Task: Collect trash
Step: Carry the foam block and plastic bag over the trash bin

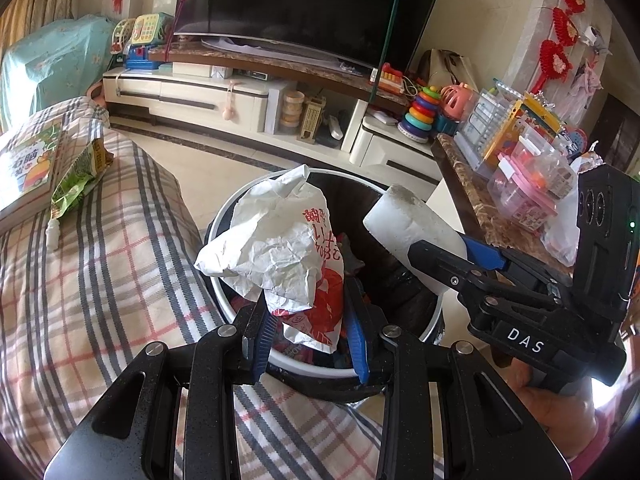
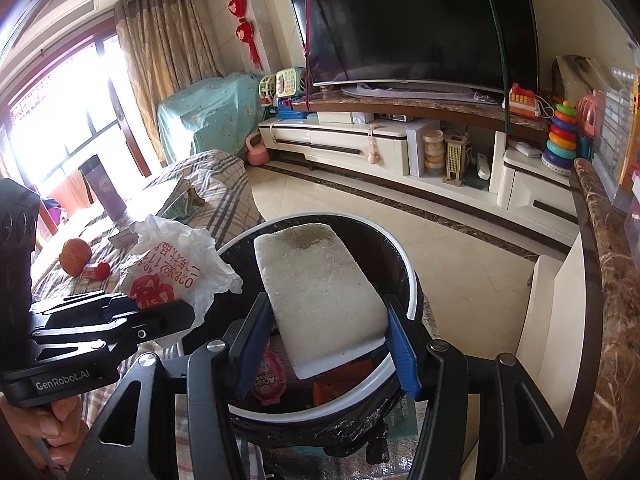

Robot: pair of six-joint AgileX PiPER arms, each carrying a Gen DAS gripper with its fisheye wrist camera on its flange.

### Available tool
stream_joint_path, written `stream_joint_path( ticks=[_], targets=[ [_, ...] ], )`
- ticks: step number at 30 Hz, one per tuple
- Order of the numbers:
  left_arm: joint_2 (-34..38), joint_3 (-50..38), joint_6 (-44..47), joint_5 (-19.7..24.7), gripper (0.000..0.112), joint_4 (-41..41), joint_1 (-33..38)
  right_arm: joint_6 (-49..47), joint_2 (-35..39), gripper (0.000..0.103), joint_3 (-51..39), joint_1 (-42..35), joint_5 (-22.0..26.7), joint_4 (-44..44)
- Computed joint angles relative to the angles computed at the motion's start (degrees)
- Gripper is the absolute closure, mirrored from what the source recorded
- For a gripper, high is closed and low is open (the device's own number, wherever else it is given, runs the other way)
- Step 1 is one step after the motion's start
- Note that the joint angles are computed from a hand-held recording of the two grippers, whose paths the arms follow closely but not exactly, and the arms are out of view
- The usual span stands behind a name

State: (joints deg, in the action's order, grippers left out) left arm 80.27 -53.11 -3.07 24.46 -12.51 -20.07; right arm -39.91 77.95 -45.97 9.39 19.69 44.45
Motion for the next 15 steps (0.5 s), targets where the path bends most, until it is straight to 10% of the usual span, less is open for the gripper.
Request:
stream_joint_path(
  ticks=[15],
  targets=[
    [2.95, -2.89, -2.29, 1.55, 0.080, 2.55, -0.24, 2.28, 2.76, 0.045, -2.57, 0.01, 1.22, -2.57]
  ],
)
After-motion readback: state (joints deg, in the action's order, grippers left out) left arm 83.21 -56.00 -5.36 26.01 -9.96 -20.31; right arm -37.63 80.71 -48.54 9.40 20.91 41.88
